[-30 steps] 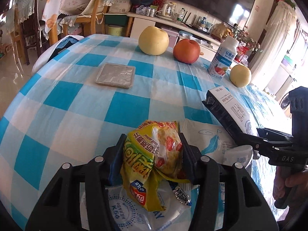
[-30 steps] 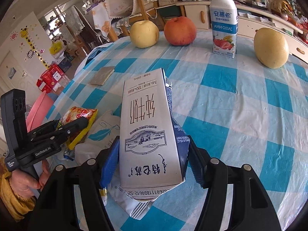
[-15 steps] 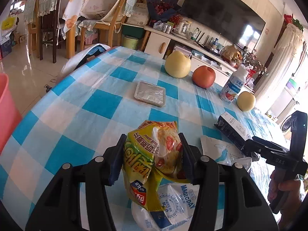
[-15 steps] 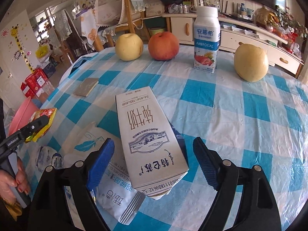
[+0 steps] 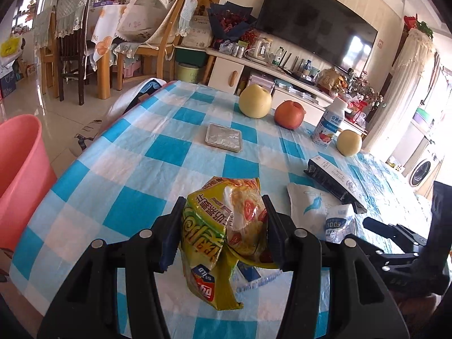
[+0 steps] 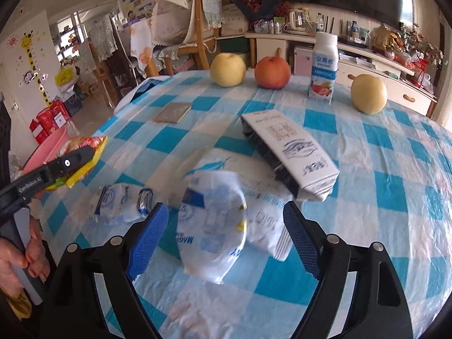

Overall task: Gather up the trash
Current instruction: 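Grasp the white plastic wrapper with the right tool while the left tool holds the chip bag, then carry the chip bag and white wrapper over the pink bucket and open both tools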

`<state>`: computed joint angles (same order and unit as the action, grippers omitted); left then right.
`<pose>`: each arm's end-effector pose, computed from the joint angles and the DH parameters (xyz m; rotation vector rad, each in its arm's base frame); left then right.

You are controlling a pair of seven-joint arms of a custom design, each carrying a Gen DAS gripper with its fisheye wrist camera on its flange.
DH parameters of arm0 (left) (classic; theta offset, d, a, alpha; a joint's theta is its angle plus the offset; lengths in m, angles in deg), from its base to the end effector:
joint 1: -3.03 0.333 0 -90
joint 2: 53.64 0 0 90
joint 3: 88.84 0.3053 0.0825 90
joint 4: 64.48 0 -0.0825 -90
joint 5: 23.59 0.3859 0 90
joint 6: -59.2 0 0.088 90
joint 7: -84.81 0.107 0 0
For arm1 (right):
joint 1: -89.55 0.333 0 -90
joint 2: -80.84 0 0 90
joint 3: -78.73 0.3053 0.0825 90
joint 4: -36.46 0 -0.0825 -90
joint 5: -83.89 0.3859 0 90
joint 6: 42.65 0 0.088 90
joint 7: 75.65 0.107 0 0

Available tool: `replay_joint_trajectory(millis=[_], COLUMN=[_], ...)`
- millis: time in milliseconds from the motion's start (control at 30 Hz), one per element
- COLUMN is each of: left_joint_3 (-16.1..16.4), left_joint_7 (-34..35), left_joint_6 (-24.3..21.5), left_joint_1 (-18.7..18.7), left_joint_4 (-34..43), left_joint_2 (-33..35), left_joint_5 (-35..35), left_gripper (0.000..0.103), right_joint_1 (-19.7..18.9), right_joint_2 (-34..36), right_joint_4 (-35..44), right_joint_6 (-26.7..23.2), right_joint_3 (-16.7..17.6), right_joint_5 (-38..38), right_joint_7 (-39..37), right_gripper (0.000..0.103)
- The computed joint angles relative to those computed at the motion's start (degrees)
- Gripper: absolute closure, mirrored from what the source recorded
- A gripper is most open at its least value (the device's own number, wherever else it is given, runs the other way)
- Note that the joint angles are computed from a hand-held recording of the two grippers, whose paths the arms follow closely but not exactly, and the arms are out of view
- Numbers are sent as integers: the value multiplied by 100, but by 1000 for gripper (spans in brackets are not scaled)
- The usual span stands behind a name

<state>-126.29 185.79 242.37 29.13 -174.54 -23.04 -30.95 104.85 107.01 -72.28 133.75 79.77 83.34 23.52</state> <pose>0.6694 -0.0684 0.3471 -1.7737 1.8587 -1.1017 0.6498 0.1900 0.3348 -1.8649 1.6376 -0.4984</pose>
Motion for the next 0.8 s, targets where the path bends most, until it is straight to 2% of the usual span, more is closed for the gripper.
replay_joint_trajectory(millis=[67,133,200,267,400,667,733,800], left_joint_3=[-216,-504,-757,-976,-1531,-2143,-2239,-2340], left_joint_7=[85,129,108,58,-109,-487,-599,-718], left_joint_6=[80,155,209,273,329,406,430,431], left_joint_1=[260,607,916,1211,1869,2622,2766,2936], left_joint_4=[-217,-423,-574,-731,-936,-1205,-1243,-1272], left_joint_2=[-94,-160,-183,-214,-119,13,40,60], left_joint_5=[30,79,161,283,592,1275,1433,1587], left_gripper=[49,49,49,49,49,49,49,49], right_joint_1=[861,1368,1672,1790,1523,1647,1645,1535], right_joint_2=[175,342,446,440,375,54,-25,-111], right_joint_4=[161,318,402,352,310,-15,-48,-71], right_joint_6=[-62,-202,-371,-250,-257,-112,-107,-74], right_joint_3=[-880,-1413,-1755,-1937,-1733,-1792,-1738,-1545], right_joint_5=[-496,-862,-1154,-1391,-1560,-2004,-2075,-2052], right_joint_7=[471,895,1296,1583,1784,2408,2479,2473], right_gripper=[20,20,24,40,40,40,40,40])
